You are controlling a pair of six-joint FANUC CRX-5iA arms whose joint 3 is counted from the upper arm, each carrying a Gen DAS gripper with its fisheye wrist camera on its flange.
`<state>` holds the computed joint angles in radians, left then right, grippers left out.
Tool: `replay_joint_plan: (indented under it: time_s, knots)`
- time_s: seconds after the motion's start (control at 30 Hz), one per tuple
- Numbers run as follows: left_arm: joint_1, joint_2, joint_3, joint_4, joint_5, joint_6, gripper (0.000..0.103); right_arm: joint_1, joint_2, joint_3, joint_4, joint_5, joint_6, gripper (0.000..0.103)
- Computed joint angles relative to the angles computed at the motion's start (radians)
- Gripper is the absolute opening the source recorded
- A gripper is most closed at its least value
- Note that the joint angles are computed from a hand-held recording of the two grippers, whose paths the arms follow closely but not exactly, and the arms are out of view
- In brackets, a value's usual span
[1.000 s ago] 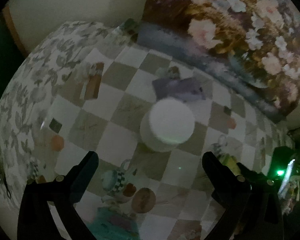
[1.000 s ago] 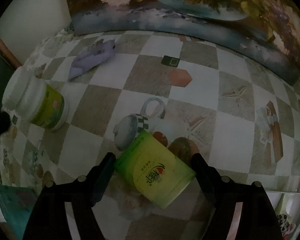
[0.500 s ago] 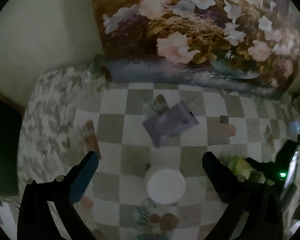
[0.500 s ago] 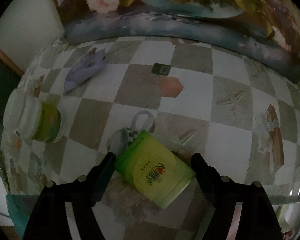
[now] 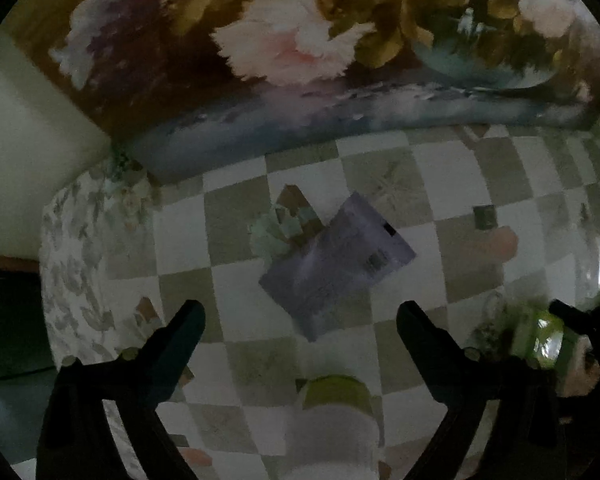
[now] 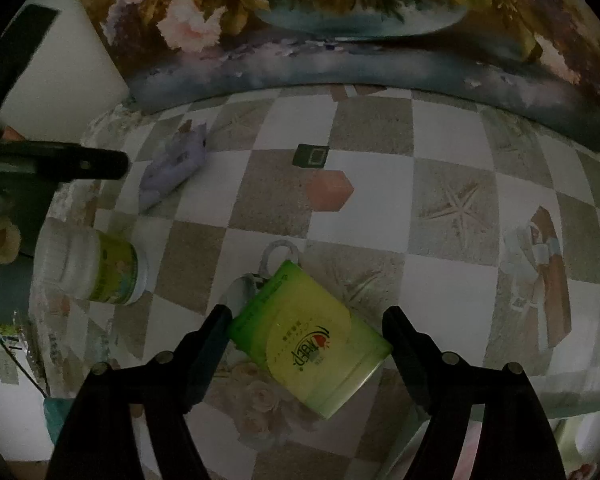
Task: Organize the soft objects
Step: 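Lower the left gripper onto the lavender packet and close it, then lift the lavender packet with the left gripper while the right carries the tissue pack toward the tray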
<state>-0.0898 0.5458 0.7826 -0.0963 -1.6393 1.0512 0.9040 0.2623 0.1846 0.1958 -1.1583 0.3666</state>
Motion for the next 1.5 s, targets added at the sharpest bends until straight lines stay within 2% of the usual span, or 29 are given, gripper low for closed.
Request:
replay_joint_plan:
  time_s: [0.13,0.23,0.5,0.63,0.7,0.8,0.87,0.9,1.17,1.5]
  knots:
    - [-0.032,0.031,0.036,-0.023,-0.021,0.018,0.095,0.002,-0.012,-0.018,0.001,0.022,-0.010,0.080]
    - [-0.068,0.027,0.023,-0.071,0.003,-0.004,0.094,0.008,-0.030,-0.037,0.020,0.030,-0.018,0.080]
    - [-0.129,0.045,0.016,-0.197,0.017,0.018,0.092,0.008,-0.080,-0.098,0.031,0.060,-0.039,0.080]
    - [-0.161,0.066,0.052,-0.263,-0.009,0.021,0.083,0.002,-0.096,-0.121,0.021,0.083,-0.052,0.080]
    - [-0.172,0.073,0.063,-0.280,-0.022,0.026,0.074,-0.002,-0.106,-0.136,0.023,0.102,-0.063,0.080]
    - [-0.172,0.084,0.071,-0.279,-0.042,0.028,0.058,0.000,-0.119,-0.153,0.031,0.118,-0.071,0.080]
    - [-0.167,0.084,0.074,-0.279,-0.053,0.027,0.037,-0.001,-0.118,-0.155,0.033,0.125,-0.073,0.080]
    - [-0.165,0.087,0.078,-0.279,-0.057,0.031,0.033,-0.001,-0.120,-0.159,0.034,0.130,-0.076,0.080]
    - [-0.144,0.065,0.056,-0.260,-0.024,0.054,0.020,0.000,-0.113,-0.158,0.030,0.139,-0.075,0.080]
    - [-0.108,0.031,0.058,-0.195,0.001,0.117,0.013,0.010,-0.122,-0.160,0.053,0.134,-0.100,0.080]
